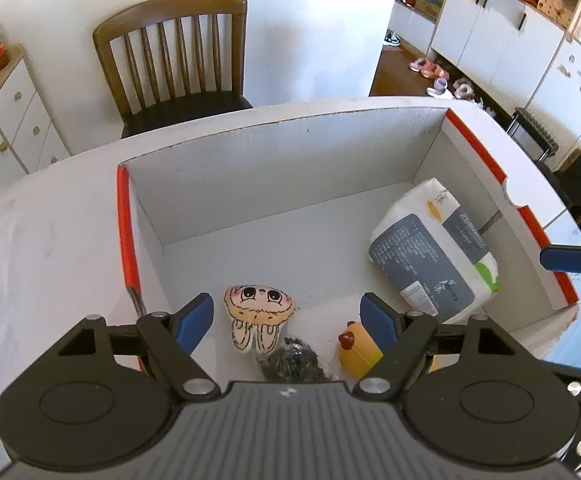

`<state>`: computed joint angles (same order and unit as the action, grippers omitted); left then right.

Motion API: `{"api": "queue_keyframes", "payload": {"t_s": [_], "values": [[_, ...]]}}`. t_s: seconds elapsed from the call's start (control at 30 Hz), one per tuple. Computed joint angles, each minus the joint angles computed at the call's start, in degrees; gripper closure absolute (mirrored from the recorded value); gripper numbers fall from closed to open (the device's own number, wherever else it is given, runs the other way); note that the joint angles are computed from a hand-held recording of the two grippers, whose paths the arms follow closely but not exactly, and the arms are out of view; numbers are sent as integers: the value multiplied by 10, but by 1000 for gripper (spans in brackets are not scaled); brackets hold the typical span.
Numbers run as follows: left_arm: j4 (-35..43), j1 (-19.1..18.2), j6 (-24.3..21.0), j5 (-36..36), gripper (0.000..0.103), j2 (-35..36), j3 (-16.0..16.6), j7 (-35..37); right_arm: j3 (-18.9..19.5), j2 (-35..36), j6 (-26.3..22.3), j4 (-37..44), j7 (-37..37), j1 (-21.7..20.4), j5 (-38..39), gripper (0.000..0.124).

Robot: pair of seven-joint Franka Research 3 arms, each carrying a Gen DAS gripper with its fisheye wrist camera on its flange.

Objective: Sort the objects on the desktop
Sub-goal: 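Lower the cookie and yellow toy into the red box and open both grippers, then move the left gripper to the wrapped bun while the right gripper reaches the pink clip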

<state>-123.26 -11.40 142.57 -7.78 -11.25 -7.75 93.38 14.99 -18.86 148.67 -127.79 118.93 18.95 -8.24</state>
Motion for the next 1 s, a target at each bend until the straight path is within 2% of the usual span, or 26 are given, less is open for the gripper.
{"api": "queue_keyframes", "payload": {"t_s": [0.13, 0.33, 0.4, 0.57, 0.63, 0.83, 1.0], "values": [[-19, -5, 4, -19, 23, -25, 5, 8, 0, -20, 15, -16, 0, 0, 3, 28], [-63, -19, 36, -18, 23, -75, 11, 1, 5, -51, 32, -38, -12, 0, 15, 25], [-77, -25, 44, -22, 17, -93, 15, -5, 10, -62, 35, -45, -14, -2, 17, 24], [-104, -42, 47, -39, 13, -126, 30, -14, 16, -87, 40, -60, -18, -4, 32, 23], [-116, -44, 53, -37, 4, -141, 30, -21, 20, -97, 39, -66, -15, -6, 36, 23], [-154, -59, 75, -21, 2, -186, 35, -36, 37, -133, 36, -88, -6, -14, 37, 23], [-183, -73, 76, -21, 0, -223, 45, -48, 48, -170, 27, -110, 6, -16, 41, 22]]}}
